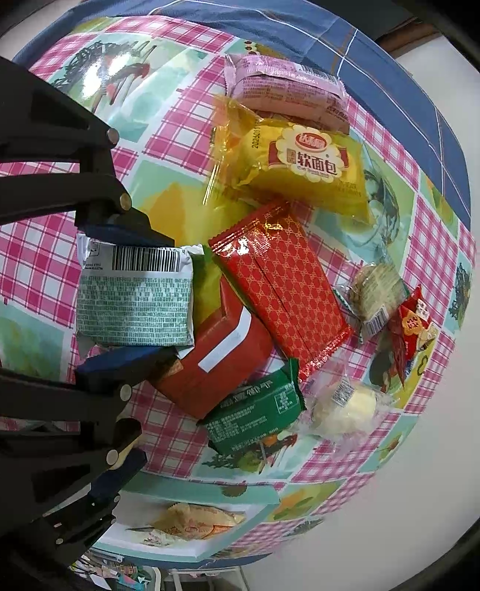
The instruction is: Organize snacks
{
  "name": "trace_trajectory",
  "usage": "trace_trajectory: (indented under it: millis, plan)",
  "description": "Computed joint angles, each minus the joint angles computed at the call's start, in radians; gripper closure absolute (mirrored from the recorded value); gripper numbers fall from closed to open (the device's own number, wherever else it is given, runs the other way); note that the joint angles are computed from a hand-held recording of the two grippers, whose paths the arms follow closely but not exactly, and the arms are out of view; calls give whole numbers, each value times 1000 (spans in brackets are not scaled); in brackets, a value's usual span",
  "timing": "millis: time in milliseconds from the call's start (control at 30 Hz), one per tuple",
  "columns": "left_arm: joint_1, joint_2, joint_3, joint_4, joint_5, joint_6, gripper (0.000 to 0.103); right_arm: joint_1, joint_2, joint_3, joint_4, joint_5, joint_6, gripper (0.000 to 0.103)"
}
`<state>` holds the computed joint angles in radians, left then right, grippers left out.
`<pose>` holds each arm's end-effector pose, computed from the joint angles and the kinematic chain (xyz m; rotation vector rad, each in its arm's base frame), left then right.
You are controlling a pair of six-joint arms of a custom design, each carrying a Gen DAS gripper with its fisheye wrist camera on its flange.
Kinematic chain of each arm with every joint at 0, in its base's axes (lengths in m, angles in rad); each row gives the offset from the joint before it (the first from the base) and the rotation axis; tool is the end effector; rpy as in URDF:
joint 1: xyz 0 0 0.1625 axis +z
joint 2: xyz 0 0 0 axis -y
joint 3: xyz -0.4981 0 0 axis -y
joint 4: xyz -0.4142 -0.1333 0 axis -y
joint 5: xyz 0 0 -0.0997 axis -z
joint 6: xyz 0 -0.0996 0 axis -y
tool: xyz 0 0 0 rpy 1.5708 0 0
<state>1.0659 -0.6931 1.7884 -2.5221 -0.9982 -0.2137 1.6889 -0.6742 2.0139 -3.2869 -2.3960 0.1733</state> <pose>-0.1551 -0.6677 0.0153 0.4244 2.5203 -0.0920 0.1306 -0.5903 0.0441 -0.2567 -2.3083 0.5832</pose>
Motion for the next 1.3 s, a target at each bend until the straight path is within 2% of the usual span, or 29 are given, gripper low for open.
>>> trace_trajectory:
  millis: [67,133,367,467,600,700,833,933,1033,1300]
  plan:
    - [-5,-8,4,-7,-3,-1,53,5,-4,2,-6,0,-2,76]
    - [-9,-15,8,-18,-8,3,53,10,-10,7,-10,7,-3,91]
    - [-14,-21,5,-14,-12,7,53,6,-22,16,15,23,19,91]
    - [-10,-18,1,1,-21,-3,53,0,-30,26,16,37,31,88]
    - [-6,-18,4,-5,-27,-6,53,-7,-37,37,25,36,57,71]
    - [-6,-18,6,-9,-28,-7,53,-11,-46,47,36,50,78,69]
    - [-4,-20,3,0,-30,-9,53,-6,-49,48,84,52,75,51]
    - [-5,-21,4,3,-30,-9,53,10,-38,33,149,13,72,48]
    - [-4,-20,3,8,-29,-10,53,8,-31,20,219,18,93,48]
    - [-3,-15,-3,14,-29,-16,53,10,-31,23,228,14,86,49]
